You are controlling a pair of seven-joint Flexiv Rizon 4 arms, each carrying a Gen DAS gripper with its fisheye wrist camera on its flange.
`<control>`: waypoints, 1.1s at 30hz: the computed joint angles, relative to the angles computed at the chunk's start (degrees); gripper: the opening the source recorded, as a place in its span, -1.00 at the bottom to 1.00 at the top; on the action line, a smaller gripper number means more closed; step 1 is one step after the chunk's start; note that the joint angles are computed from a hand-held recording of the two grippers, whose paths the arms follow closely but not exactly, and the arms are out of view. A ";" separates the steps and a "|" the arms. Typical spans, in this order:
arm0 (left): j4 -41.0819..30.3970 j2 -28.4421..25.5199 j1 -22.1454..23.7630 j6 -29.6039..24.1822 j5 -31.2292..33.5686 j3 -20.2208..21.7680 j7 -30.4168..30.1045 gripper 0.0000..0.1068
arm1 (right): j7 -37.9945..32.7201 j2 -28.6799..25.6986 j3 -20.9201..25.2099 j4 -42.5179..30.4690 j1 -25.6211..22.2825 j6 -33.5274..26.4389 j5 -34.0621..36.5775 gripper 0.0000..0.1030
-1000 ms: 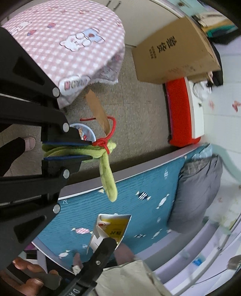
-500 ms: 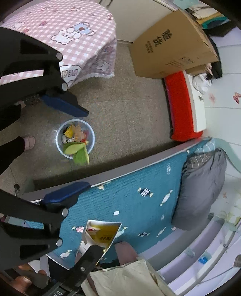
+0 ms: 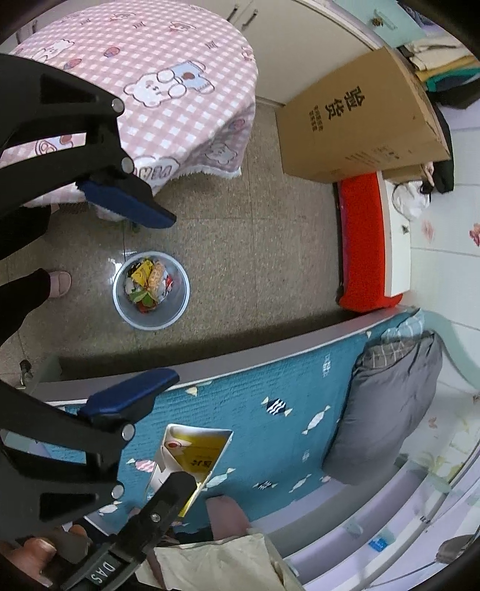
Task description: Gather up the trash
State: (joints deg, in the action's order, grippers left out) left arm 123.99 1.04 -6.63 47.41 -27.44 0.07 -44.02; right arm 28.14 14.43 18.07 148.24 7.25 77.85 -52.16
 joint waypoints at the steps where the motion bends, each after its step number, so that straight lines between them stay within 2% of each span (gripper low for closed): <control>1: -0.02 0.03 0.14 0.20 0.24 0.15 -0.23 0.45 | 0.17 -0.71 -0.08 -0.38 -0.25 0.64 -0.88 0.60; 12: 0.27 0.26 2.25 1.34 1.71 1.49 -3.10 0.50 | 1.40 -6.94 -2.87 -3.34 -0.11 5.70 -8.23 0.60; 22: 0.32 0.10 5.21 1.39 3.68 3.05 -4.57 0.50 | 3.50 -12.87 -6.58 -6.31 2.48 8.15 -13.19 0.62; 25: 0.17 -0.04 6.22 0.95 4.17 3.49 -5.11 0.50 | 4.28 -14.40 -7.44 -6.79 3.62 7.62 -13.35 0.63; 28: 0.21 -0.09 6.91 0.84 4.54 3.70 -5.60 0.50 | 1.26 -16.55 -8.09 -6.82 5.16 8.90 -8.79 0.69; 33: 0.64 0.29 7.66 0.73 4.38 3.99 -5.63 0.50 | -0.06 -16.32 -8.80 -6.83 7.39 7.38 -7.19 0.73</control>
